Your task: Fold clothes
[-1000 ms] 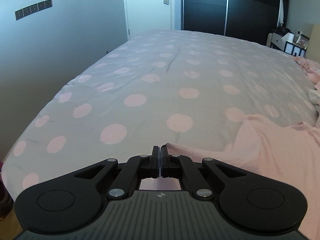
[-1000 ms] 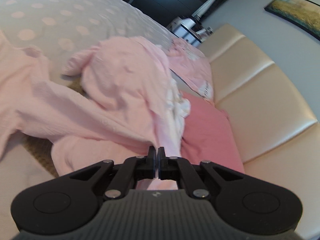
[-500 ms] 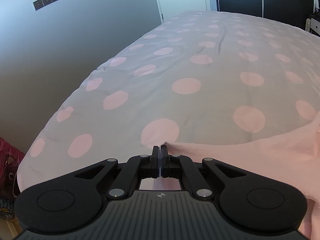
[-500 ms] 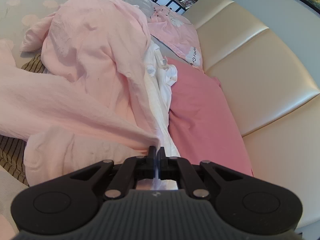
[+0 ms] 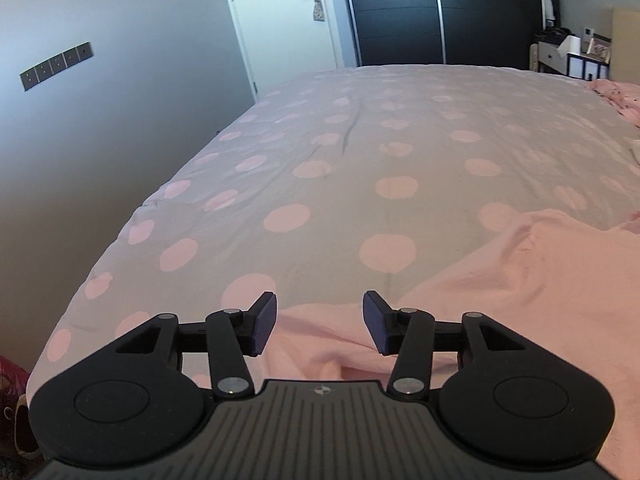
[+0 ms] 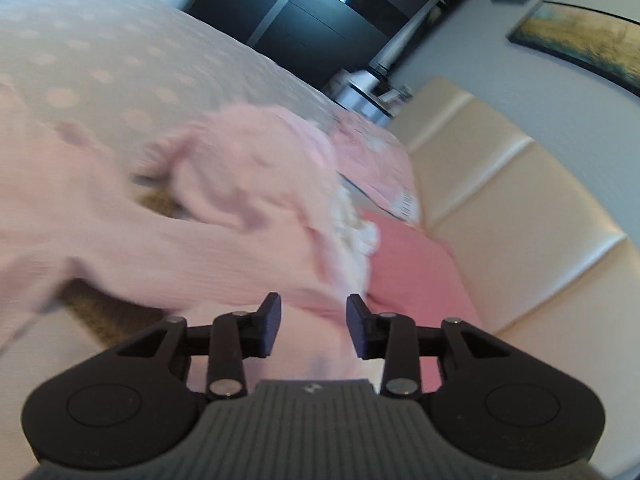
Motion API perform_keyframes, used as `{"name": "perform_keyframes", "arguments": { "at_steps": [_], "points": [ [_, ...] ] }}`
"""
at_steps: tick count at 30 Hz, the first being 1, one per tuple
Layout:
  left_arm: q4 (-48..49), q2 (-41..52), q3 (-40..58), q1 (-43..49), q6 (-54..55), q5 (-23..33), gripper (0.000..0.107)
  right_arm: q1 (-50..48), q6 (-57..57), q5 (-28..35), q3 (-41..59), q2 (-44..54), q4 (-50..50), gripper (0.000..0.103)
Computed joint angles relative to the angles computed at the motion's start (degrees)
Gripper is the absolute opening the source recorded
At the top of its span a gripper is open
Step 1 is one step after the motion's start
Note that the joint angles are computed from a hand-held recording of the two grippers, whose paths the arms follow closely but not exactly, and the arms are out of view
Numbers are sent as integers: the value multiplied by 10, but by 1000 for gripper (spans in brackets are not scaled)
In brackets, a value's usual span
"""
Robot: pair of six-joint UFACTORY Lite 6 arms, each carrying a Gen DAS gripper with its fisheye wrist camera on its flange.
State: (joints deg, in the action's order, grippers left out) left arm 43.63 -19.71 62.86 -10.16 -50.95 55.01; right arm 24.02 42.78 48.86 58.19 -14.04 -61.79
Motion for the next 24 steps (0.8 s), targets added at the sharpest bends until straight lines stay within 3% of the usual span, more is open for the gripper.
{"name": "perform_keyframes", "arguments": {
  "at_steps": [6, 13, 17, 24],
  "points": [
    [13, -58, -15, -283, -115, 158, 46, 195, 60, 36, -89, -87, 80, 37],
    [-58, -25, 6, -499, -210, 238, 46, 404, 178, 19, -172, -84, 135, 35],
    [-108, -5, -21, -577, -260, 225, 46, 471, 222, -18, -212, -66, 173, 29],
    [-179, 45, -94, -618, -283, 129, 44, 504, 224, -85, -256, -50, 231, 27]
  ]
}}
